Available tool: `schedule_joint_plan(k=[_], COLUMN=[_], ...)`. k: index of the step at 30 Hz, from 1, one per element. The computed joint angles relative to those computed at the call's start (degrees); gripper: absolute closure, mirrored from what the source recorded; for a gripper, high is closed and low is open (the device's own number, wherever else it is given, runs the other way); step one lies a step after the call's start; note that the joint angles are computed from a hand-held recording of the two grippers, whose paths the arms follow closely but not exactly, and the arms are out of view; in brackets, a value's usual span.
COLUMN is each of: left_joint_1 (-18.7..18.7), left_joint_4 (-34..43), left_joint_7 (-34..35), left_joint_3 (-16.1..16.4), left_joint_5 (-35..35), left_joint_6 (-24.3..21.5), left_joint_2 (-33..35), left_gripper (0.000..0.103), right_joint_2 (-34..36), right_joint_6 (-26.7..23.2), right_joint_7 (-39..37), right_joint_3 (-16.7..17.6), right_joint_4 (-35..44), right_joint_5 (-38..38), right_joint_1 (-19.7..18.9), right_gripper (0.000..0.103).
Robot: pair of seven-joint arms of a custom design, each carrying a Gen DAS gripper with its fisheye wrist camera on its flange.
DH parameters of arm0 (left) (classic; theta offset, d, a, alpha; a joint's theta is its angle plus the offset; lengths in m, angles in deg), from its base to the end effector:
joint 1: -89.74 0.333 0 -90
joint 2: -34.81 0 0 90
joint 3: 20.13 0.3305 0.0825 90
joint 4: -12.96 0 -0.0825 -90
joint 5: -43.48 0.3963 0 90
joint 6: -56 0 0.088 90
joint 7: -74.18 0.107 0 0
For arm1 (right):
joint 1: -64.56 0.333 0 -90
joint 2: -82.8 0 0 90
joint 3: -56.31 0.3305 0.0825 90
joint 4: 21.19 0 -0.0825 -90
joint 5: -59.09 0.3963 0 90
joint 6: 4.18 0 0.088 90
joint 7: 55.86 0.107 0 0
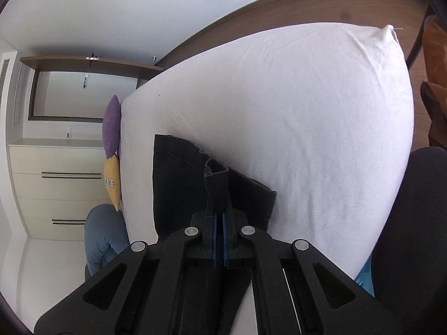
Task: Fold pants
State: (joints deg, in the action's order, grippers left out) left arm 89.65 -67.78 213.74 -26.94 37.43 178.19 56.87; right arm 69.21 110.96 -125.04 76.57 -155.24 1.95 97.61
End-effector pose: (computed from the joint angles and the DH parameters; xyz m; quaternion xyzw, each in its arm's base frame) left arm 0.7194 -0.0765 0.5313 -0.3105 0.9328 -0.1320 0.1269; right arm 0.3221 0.3570 0.4495 0.2209 0.8599 -0.1207 0.4441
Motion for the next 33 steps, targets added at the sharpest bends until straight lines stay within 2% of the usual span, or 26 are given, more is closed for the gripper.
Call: schedule_joint_plan(k=[5,15,20,21,24,25,26,28,30,31,32,33], left_joint_1=[0.2,1.3,2.0,2.1,2.8,2.9,3.4,4.1,4.3,4.5,4.5,4.9], left_joint_4=[1.7,3.0,2.6,2.6,2.7,2.8,2.9,0.2,-0.1,0.0,0.1,-0.5], left_joint_7=[0.5,3.7,4.3,4.4,4.9,4.8,5.2,5.8,6.1,6.3,6.5,7.1], left_joint_3=[0.0,0.2,0.2,0.2,0.2,0.2,0.3,0.2,0.2,0.3,0.3,0.3], left_joint_5=[0.0,-0.3,-1.4,-1.6,-2.4,-2.8,-3.2,-4.2,-4.9,-5.1,-5.2,-5.4], left_joint_6=[-1.3,-3.6,-3.5,-3.4,-3.4,-3.4,-3.5,-2.6,-2.3,-2.2,-2.2,-2.2], left_joint_2=[1.0,1.5,1.4,1.4,1.6,1.8,1.9,0.4,0.3,0.4,0.6,0.0], left_gripper=[0.001,0.001,0.001,0.001,0.001,0.001,0.001,0.001,0.001,0.001,0.001,0.001], right_joint_2=[0.7,1.4,-2.4,-2.6,-0.9,-0.5,-0.5,-0.3,2.7,5.2,7.7,11.3], right_joint_6=[-0.8,1.0,5.8,5.2,-2.7,-4.1,-4.6,-0.1,8.6,13.4,17.5,21.5], right_joint_7=[-1.2,-13.8,-9.3,-10.4,-24.3,-26.2,-24.9,-21.6,-23.5,-21.8,-18.9,-14.6], right_joint_3=[0.1,-2.1,-1.1,-0.8,-0.8,-0.8,-0.2,0.4,-0.7,-1.1,-1.6,-2.4], right_joint_4=[1.0,1.4,-3.5,-3.2,2.6,4.0,4.6,4.7,7.2,9.1,11.0,14.0], right_joint_5=[1.4,3.8,-2.1,-1.0,9.0,11.2,11.4,5.1,-2.3,-8.5,-14.8,-22.0], right_joint_1=[0.7,-0.5,-1.6,-1.4,-0.1,0.1,0.3,-0.1,-1.1,-1.9,-2.4,-2.6], right_gripper=[0.102,0.102,0.099,0.097,0.093,0.089,0.084,0.084,0.084,0.084,0.074,0.047])
